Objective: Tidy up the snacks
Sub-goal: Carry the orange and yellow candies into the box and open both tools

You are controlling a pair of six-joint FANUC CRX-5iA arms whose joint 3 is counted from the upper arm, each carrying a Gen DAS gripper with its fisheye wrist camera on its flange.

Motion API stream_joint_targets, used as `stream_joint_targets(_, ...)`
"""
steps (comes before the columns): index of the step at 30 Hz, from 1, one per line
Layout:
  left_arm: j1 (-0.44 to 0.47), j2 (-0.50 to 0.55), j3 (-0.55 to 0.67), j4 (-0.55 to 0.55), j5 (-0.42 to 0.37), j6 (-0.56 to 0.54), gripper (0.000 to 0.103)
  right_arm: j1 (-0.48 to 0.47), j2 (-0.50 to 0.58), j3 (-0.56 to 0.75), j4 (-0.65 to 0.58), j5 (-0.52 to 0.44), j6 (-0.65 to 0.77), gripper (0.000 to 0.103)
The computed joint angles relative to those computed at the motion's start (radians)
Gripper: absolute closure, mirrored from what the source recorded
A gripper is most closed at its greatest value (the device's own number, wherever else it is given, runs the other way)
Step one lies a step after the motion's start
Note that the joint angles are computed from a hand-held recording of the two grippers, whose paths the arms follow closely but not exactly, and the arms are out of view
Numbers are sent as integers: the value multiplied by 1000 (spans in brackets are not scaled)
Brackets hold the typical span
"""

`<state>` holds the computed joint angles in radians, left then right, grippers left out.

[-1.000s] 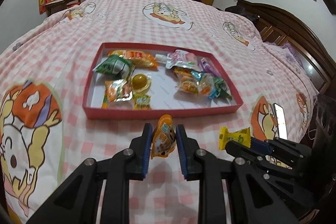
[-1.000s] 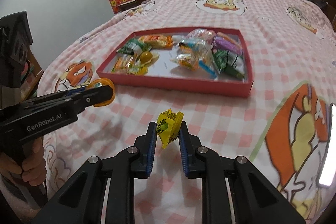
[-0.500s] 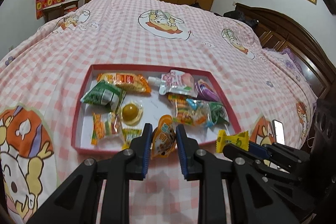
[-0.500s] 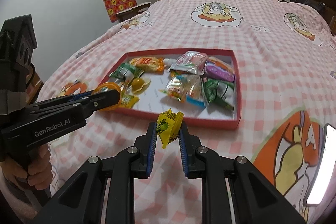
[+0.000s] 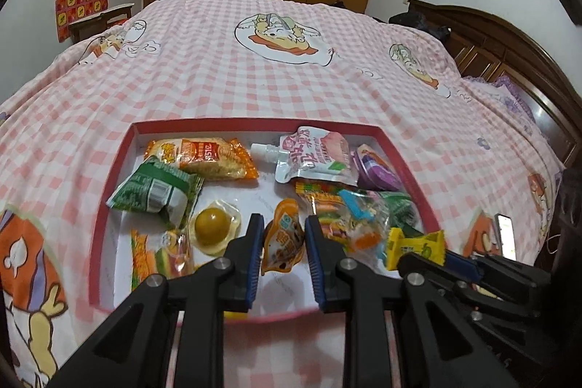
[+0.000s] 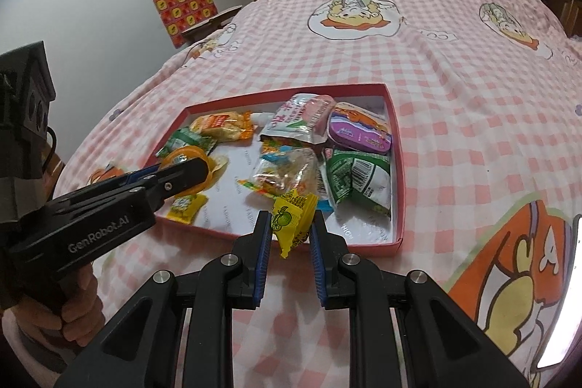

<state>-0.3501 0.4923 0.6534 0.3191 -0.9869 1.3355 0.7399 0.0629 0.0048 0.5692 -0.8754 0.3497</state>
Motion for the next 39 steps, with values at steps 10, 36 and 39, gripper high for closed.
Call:
stream_joint_targets(10, -3, 76, 76, -16, -9, 14, 79, -21, 11, -32, 34, 35, -57, 81)
stream_joint_targets(36, 0, 136, 135, -27, -10, 30, 79, -25, 0, -108, 125, 109, -184, 81)
stream_joint_targets(39, 4, 144, 145, -19, -15, 37, 79, -25, 0, -109, 126, 111, -188, 81)
